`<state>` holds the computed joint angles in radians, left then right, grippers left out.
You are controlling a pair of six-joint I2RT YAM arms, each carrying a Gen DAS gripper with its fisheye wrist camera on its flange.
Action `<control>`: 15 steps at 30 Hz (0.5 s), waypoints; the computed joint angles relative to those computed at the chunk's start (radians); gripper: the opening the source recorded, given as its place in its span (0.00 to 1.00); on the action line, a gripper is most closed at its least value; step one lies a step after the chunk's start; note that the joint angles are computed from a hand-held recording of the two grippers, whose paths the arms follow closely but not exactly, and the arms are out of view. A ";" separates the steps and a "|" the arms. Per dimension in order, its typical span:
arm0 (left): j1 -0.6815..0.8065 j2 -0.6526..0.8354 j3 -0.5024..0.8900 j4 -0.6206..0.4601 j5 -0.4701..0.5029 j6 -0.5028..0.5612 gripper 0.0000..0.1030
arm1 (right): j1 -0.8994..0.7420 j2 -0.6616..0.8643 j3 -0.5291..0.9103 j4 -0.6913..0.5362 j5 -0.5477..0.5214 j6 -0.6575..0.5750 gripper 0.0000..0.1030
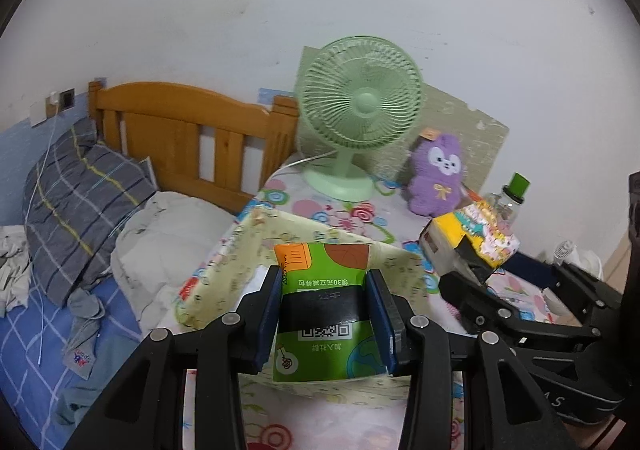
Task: Organize soft objects
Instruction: 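Carry the green box in the left gripper and yellow pack in the right toward the storage box, then open both grippers to drop the green box and yellow pack into the storage box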
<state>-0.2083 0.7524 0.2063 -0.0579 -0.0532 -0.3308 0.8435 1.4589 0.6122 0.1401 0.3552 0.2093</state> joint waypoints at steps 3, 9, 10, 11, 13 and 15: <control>0.062 0.026 -0.009 0.024 0.039 0.025 0.41 | -0.013 0.077 0.033 0.027 -0.065 0.014 0.73; 0.141 0.085 -0.009 0.061 0.084 0.069 0.41 | -0.016 0.181 0.095 0.027 -0.094 0.000 0.73; 0.151 0.100 -0.006 0.069 0.089 0.076 0.41 | -0.016 0.190 0.107 0.019 -0.099 -0.007 0.73; 0.154 0.113 -0.003 0.074 0.090 0.080 0.41 | -0.018 0.200 0.118 0.011 -0.106 -0.017 0.73; 0.156 0.148 0.004 0.091 0.092 0.088 0.43 | -0.022 0.219 0.139 -0.002 -0.121 -0.034 0.73; 0.165 0.177 0.002 0.116 0.098 0.090 0.47 | -0.026 0.239 0.154 -0.008 -0.137 -0.050 0.74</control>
<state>-0.0434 0.9295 0.2088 0.0585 0.0446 -0.2412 0.8175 1.6979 0.7657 0.1319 0.2186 0.1594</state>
